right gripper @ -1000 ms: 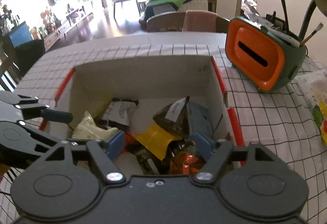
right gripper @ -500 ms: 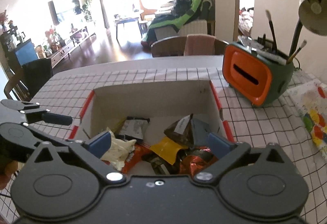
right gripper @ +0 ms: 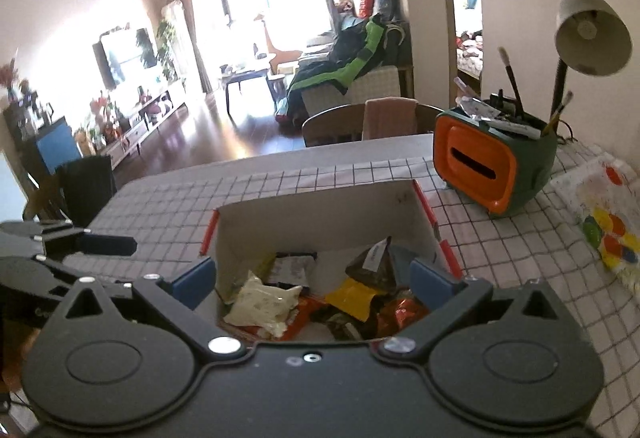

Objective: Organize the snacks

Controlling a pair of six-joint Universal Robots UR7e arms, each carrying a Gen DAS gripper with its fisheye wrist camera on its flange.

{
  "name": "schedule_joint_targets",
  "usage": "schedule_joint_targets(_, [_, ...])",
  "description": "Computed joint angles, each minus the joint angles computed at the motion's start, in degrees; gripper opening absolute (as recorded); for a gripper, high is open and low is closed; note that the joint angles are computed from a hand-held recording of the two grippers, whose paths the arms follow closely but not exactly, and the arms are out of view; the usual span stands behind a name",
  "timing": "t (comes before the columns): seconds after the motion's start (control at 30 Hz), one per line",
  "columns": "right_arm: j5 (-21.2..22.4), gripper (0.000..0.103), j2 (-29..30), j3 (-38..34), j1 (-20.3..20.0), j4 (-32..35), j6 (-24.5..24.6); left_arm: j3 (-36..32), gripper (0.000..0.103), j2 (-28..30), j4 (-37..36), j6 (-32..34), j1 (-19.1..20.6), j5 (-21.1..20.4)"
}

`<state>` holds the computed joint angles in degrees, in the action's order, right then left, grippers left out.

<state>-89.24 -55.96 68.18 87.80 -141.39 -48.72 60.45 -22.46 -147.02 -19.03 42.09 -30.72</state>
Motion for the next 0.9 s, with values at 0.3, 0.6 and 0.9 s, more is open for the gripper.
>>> schedule_joint_targets(0.3, [0.07, 0.103, -3.61, 6.7, 0.25, -5.63, 2.17, 5.35, 0.103, -2.84, -3.99, -1.69, -1.31, 0.48])
schedule_joint_targets(0.6, [-0.04, 0.103, -5.35, 11.26, 0.19, -11.8, 5.4, 7.17, 0.103, -3.47, -6.36, -5.32, -1.6, 1.53])
schedule_joint_targets(0.9, [0.0, 0.103, -5.04, 11.02, -0.13, -10.71, 6.3, 6.71, 0.103, -3.14, -4.93, -8.1, -1.62, 2.32])
